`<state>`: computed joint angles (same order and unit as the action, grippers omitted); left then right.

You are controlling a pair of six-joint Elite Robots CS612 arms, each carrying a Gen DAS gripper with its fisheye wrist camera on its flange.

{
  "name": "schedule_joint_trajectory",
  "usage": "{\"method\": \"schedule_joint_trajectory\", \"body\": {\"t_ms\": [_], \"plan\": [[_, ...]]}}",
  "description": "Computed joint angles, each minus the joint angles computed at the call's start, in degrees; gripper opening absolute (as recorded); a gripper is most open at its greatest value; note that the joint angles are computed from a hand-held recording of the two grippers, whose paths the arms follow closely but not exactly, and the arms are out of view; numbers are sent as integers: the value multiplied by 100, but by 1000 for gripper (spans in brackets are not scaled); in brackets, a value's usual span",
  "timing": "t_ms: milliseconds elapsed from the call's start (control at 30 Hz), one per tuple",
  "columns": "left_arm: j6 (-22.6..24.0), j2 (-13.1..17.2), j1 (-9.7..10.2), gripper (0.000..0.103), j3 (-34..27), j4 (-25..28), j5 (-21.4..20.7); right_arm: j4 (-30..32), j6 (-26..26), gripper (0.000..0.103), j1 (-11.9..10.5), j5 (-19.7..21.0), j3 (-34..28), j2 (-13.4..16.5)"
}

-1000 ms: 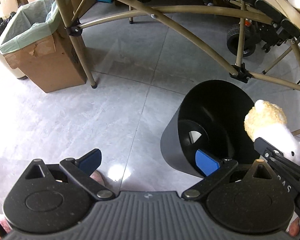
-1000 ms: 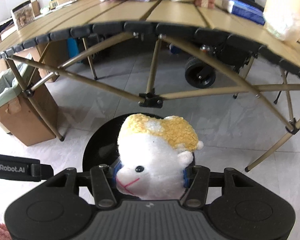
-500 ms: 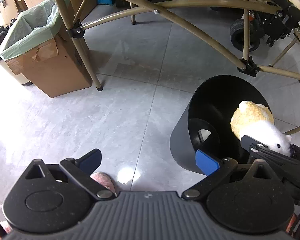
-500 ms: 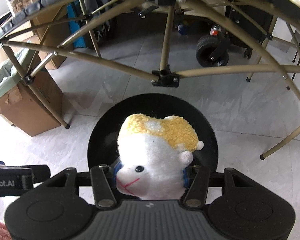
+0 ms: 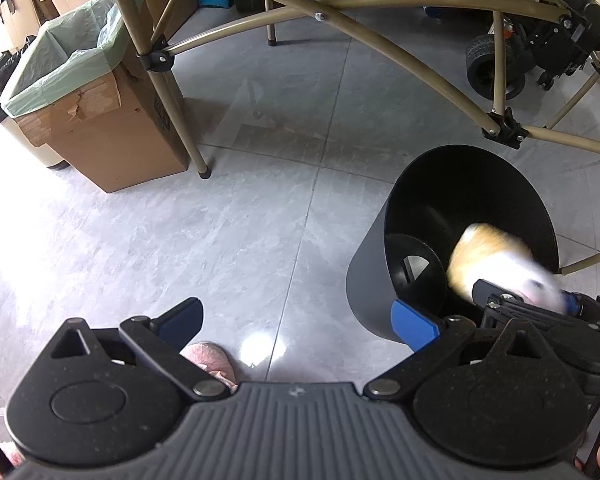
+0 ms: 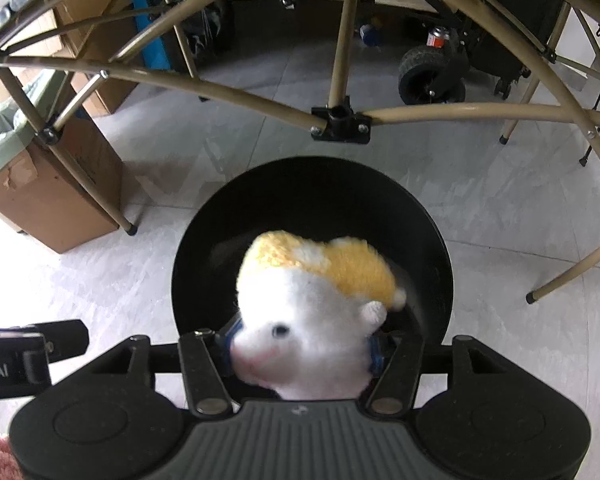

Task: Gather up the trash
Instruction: 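Lower the plush sheep into the black bin with the right gripper, then raise both tools from the bin toward the table items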

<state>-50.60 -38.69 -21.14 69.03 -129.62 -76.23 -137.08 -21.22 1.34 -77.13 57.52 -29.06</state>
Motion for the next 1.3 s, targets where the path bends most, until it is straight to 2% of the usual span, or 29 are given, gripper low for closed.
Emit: {"method": "schedule_joint_trajectory", "body": {"t_ms": [33, 100, 200, 433, 967, 1300], "plan": [[0, 0, 0, 102, 0, 0, 0, 26, 46, 66, 1, -23, -19, 6], [-6, 1, -1, 102, 0, -2, 0, -6, 123, 81, 4, -73, -24, 9], [-15, -2, -1, 102, 10, -10, -1, -23, 191, 84, -8, -78, -11, -6], [-25, -9, -7, 102, 19, -16, -13, 106, 239, 85, 0, -113, -28, -23], [-105, -79, -29, 102, 109, -159, 61, 154, 65, 85, -53, -174, 224, -297], [-60, -205, -106, 102, 270, -475, 290, -131, -87, 85, -164, 63, 570, -571]]}}
